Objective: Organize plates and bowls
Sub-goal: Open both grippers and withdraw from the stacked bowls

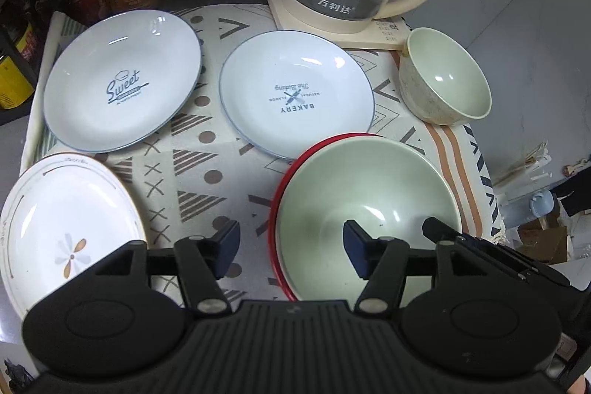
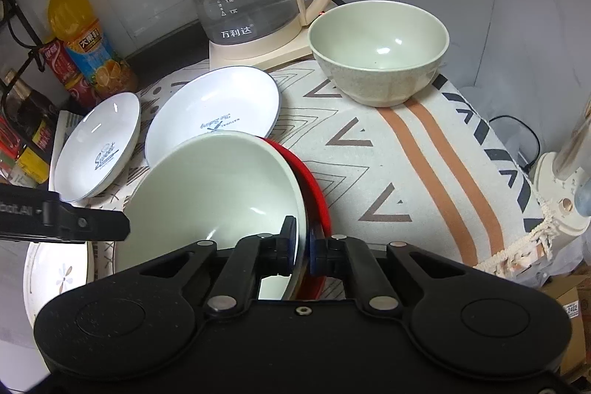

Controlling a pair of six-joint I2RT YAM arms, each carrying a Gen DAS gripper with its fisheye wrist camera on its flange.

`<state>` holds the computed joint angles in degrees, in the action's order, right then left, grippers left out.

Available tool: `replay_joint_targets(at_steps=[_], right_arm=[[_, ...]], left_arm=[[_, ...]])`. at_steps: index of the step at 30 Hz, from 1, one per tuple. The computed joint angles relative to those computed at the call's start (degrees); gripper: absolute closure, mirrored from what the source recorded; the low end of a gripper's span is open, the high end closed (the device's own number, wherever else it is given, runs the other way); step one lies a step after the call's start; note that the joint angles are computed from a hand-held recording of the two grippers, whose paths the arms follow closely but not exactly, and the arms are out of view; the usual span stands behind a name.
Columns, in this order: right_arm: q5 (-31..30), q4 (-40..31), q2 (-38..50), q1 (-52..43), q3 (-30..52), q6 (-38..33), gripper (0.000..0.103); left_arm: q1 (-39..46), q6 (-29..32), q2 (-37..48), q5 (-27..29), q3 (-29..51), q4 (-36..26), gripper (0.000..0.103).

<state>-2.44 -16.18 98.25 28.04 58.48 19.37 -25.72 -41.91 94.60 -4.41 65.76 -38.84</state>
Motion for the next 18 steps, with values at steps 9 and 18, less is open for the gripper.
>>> replay_joint_targets(at_steps=[9, 18], right_arm=[[-3.3, 0.2, -4.4, -1.4, -2.1, 0.3, 0.076], [-1.7, 4.7, -14.2, -4.7, -8.5, 0.4, 0.011]], left_arm=[[-1.3, -3.3, -3.7, -1.9, -1.7, 0.9, 0.023], [-3.5, -7.8, -7.3, -3.6, -2.7, 2.5, 0.014]])
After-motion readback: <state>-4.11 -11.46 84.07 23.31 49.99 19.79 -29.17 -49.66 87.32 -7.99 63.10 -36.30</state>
